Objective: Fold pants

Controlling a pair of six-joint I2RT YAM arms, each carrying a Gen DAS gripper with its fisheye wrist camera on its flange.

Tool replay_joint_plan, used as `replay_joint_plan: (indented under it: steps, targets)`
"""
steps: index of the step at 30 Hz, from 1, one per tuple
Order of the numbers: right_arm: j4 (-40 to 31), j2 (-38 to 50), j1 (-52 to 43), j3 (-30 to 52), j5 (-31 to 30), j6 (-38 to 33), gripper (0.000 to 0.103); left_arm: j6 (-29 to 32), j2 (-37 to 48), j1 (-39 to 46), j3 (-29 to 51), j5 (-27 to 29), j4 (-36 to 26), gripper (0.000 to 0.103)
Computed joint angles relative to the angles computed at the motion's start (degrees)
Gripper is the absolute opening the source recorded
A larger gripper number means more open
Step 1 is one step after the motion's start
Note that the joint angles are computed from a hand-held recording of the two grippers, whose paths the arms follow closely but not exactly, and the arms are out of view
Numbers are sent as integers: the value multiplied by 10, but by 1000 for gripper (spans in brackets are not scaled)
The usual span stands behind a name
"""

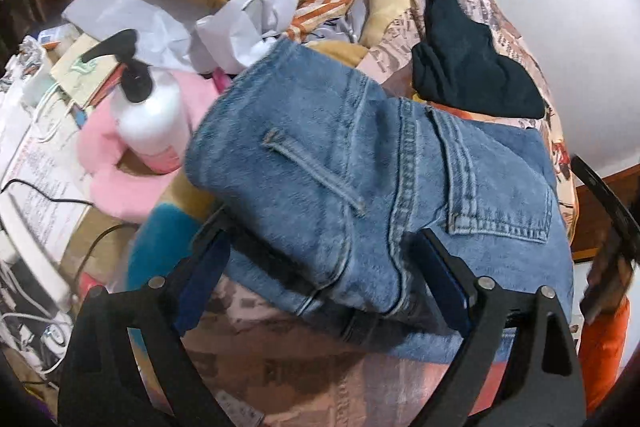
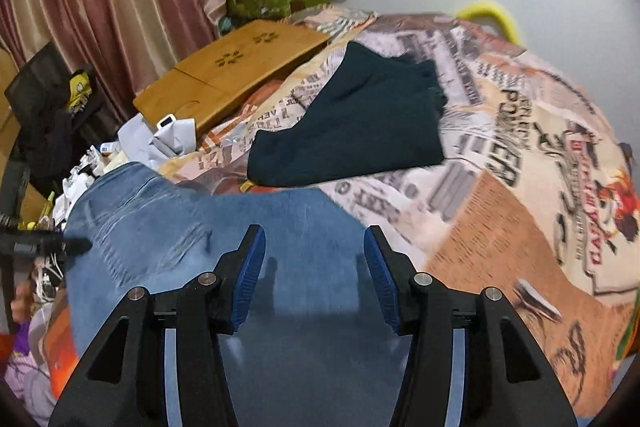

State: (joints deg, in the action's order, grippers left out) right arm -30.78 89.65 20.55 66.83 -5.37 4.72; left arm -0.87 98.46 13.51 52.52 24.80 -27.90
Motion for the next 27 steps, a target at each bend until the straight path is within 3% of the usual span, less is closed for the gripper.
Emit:
replay_joint_plan:
  steps: [4,6,7,9,16,17,24,26,27]
  targets:
    - [-7,62,-11,45,-31,16,48,-10,-20,-19,-8,-1,36,56]
    - [-23,92,-15,66,-53,20,47,-17,-38,-31,-18,-29,61,33]
    - [-31,103,-14,73,-63,19,47,-16,-42,-35,-18,-44,67,16]
    - [-36,113,-2,72,-54,7,29,-16,-48,-33,-24,-46,85,14]
    - [-11,86,17,40,-3,-6,14,25,-125,-33,-93,-99,136,13]
    - [-6,82,21,36,15,0,6,32,-128,-31,-102,-101,140,14]
    - [-27,61,32,38,49,12,7,70,-85,-3,-121,-63,137,24]
    - [-35,30,39,23,54,10,11,65,-81,13,-102,-51,112,42]
    - [-36,17,41,15,48,7,18,67,-75,21,-91,-43,101,45]
